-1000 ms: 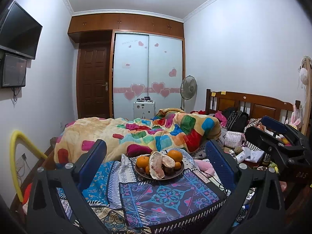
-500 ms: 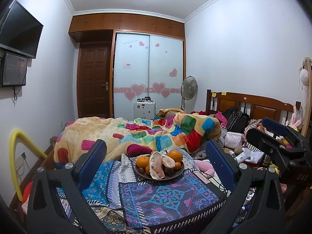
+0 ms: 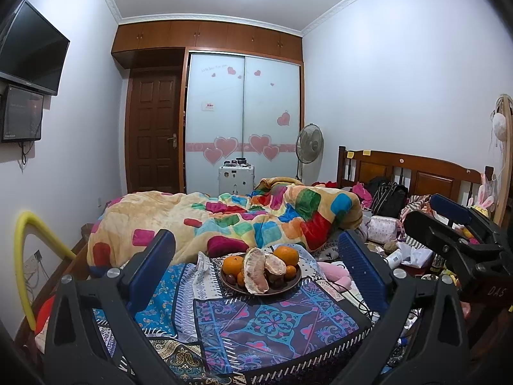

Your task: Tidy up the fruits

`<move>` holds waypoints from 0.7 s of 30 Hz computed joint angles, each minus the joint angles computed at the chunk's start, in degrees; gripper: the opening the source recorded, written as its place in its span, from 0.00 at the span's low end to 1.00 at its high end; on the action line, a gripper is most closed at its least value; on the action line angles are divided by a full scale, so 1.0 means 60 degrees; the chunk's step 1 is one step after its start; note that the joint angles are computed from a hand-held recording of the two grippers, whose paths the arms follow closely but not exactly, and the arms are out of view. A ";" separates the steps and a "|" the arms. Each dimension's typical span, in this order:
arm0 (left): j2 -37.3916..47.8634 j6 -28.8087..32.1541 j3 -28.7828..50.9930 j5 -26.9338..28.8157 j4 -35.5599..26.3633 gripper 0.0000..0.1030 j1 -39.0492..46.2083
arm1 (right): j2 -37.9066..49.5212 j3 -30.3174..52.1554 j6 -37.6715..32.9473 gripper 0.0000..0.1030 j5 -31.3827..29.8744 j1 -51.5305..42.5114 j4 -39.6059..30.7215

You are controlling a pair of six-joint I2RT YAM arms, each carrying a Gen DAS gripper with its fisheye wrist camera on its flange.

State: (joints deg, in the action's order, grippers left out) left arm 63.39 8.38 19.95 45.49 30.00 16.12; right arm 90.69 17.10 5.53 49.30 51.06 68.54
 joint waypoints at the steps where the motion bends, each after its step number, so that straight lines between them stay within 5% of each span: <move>1: -0.0014 0.0008 -0.0012 0.0029 -0.0003 1.00 0.0031 | 0.0008 -0.0005 -0.0002 1.00 0.0001 0.0000 0.0009; 21: -0.0183 -0.0023 0.0000 -0.0051 -0.0225 1.00 -0.0123 | -0.0108 0.0004 -0.0050 1.00 -0.0030 -0.0050 -0.0029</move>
State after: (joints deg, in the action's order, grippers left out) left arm 62.29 8.24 19.95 45.18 28.65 15.39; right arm 90.04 17.13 5.23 49.12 50.76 68.36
